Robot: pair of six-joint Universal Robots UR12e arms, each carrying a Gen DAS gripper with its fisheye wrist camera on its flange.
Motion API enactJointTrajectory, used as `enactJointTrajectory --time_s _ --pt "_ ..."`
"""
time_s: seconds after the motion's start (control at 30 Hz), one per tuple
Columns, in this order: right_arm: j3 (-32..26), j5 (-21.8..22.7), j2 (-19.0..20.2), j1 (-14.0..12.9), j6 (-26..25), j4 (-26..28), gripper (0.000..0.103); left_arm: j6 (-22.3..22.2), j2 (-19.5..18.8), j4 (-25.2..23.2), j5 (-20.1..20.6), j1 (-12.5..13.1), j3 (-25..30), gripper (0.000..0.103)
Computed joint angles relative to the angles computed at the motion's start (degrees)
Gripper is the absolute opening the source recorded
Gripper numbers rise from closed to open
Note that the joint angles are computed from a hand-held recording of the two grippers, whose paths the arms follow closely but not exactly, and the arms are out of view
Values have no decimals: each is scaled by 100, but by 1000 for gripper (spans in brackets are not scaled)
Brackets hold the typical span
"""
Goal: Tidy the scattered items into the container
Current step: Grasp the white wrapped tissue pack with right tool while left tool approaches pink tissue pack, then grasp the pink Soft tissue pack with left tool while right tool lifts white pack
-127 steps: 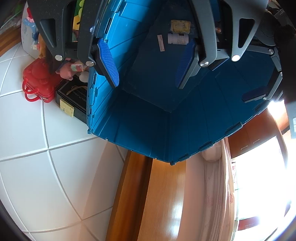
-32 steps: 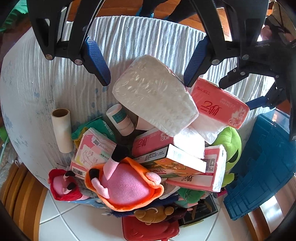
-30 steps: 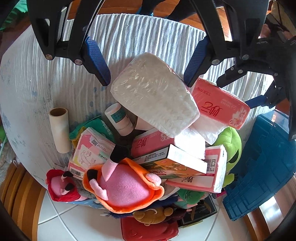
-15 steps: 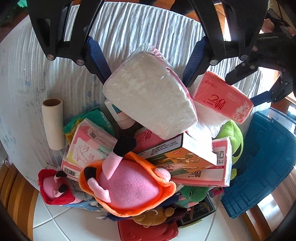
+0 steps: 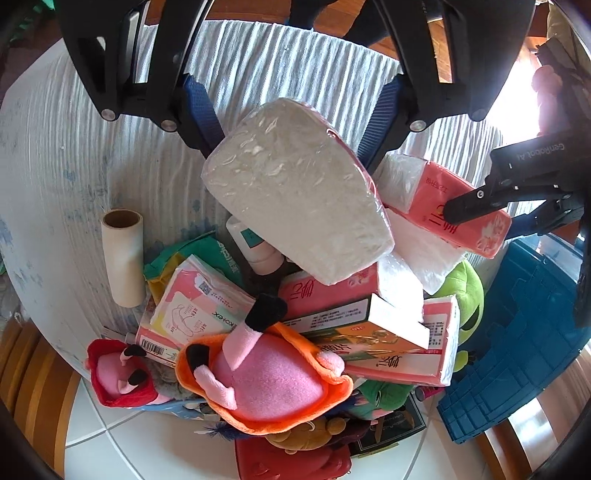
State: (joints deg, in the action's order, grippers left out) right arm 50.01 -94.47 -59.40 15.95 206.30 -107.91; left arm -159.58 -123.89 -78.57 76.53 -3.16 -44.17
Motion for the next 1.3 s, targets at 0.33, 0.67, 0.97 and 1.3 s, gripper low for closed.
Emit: enactJointTrajectory --time_s 0.33,0.67,0.97,1.3 --pt "412 177 -236 -105 -150 -296 71 -317 302 320 224 -9 -406 79" --pt "770 285 -451 -141 -254 -526 71 -159 566 632 490 -114 -830 88" --pt "758 63 -510 -142 -116 -302 71 152 621 857 473 41 -918 88" --pt "751 -93 -529 -30 224 -324 68 910 692 417 454 18 -1267 87"
